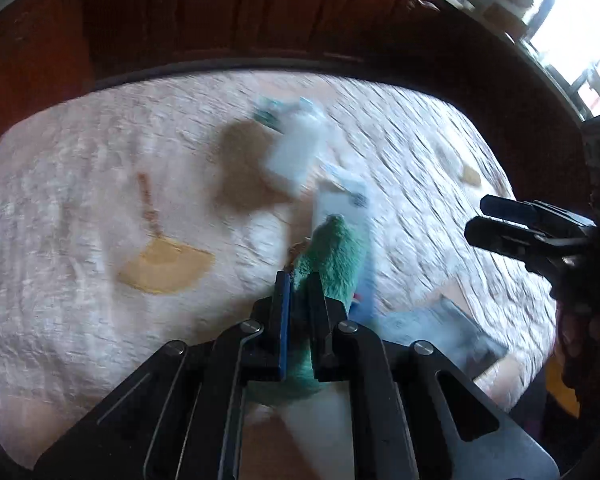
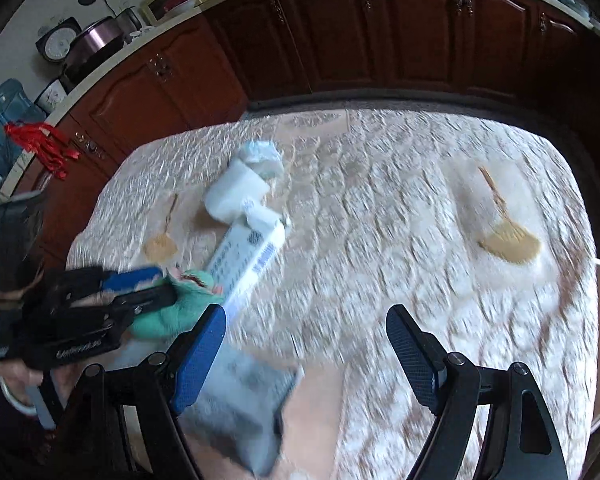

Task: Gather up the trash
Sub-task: 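Grasp the green towel with the left tool while the right tool grasps a white wrapper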

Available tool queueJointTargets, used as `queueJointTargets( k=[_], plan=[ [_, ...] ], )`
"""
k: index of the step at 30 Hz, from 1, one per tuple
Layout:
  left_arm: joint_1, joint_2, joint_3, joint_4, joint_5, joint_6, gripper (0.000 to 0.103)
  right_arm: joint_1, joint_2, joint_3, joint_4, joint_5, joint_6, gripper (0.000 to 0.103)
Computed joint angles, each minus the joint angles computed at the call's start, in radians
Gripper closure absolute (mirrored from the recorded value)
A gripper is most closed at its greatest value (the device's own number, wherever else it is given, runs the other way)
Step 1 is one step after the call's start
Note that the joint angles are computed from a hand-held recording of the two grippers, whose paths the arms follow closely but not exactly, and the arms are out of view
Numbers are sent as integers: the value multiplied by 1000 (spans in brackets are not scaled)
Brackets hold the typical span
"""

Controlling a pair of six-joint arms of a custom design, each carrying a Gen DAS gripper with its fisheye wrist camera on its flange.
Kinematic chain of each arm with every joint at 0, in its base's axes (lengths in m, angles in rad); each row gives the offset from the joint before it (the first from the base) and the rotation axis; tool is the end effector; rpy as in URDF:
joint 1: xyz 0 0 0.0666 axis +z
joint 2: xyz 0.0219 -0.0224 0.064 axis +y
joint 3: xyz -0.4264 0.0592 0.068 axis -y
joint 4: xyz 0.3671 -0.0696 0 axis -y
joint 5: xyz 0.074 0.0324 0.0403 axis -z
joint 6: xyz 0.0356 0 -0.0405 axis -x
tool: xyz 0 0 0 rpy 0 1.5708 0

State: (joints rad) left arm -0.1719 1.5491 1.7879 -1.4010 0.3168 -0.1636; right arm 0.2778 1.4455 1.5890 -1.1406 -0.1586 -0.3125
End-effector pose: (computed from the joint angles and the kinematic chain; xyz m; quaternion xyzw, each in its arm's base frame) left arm 0.4709 -0.0934 0.5462 0.1930 0.9480 -0.1553 0.1997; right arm 0.4395 0.1308 0.5229 -0.0058 0.9564 0.1547 0.2477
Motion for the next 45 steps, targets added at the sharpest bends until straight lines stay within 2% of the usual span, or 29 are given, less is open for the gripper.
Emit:
queueJointTargets(
  k=[6, 11, 15, 16, 17, 18, 19, 22, 24, 29, 30, 31, 32, 35, 39, 45],
  plan=[
    [59, 23, 45, -39, 76, 42, 98, 1, 142, 144, 31, -18, 0, 23],
    [60, 11, 46, -23, 12, 13, 98, 2, 282, 305, 0, -39, -40, 23],
    [68, 38, 58, -44, 12, 40, 96, 9, 409, 463, -94, -44, -42, 23],
    [74, 44, 62, -55, 29, 47, 88, 8, 443, 502, -120, -60, -44, 23],
    [76, 47, 63, -62, 45, 52, 69, 6, 467, 527, -140, -70, -48, 28],
    [80, 49, 63, -70, 66, 55, 57, 3, 491, 551, -160, -76, -62, 47],
    [83, 45, 58, -67, 86, 57, 40, -2, 499, 556, -161, -92, -76, 57],
    [74, 38, 50, -55, 106, 49, 36, -19, 472, 503, -102, -139, -84, 72],
    [55, 40, 43, -55, 73, 32, 35, -26, 441, 465, -79, -127, -60, 79],
    [0, 60, 21, -68, -7, -6, 36, -61, 332, 343, 16, -105, -53, 82],
    [-11, 60, 11, -57, -41, -8, 39, -69, 310, 321, 29, -107, -54, 82],
    [-16, 61, 6, -48, -58, -6, 52, -76, 287, 299, 38, -107, -52, 82],
    [-19, 67, 5, -46, -73, -2, 57, -79, 270, 283, 45, -107, -50, 82],
    [-3, 76, 12, -51, -46, 13, 67, -92, 195, 208, 67, -100, -25, 82],
    [26, 59, 35, -62, -23, 28, 69, -105, 110, 123, 87, -107, -10, 82],
    [4, 9, 83, -54, -32, 34, 69, -120, -5, 22, 112, -100, 1, 82]
  ],
)
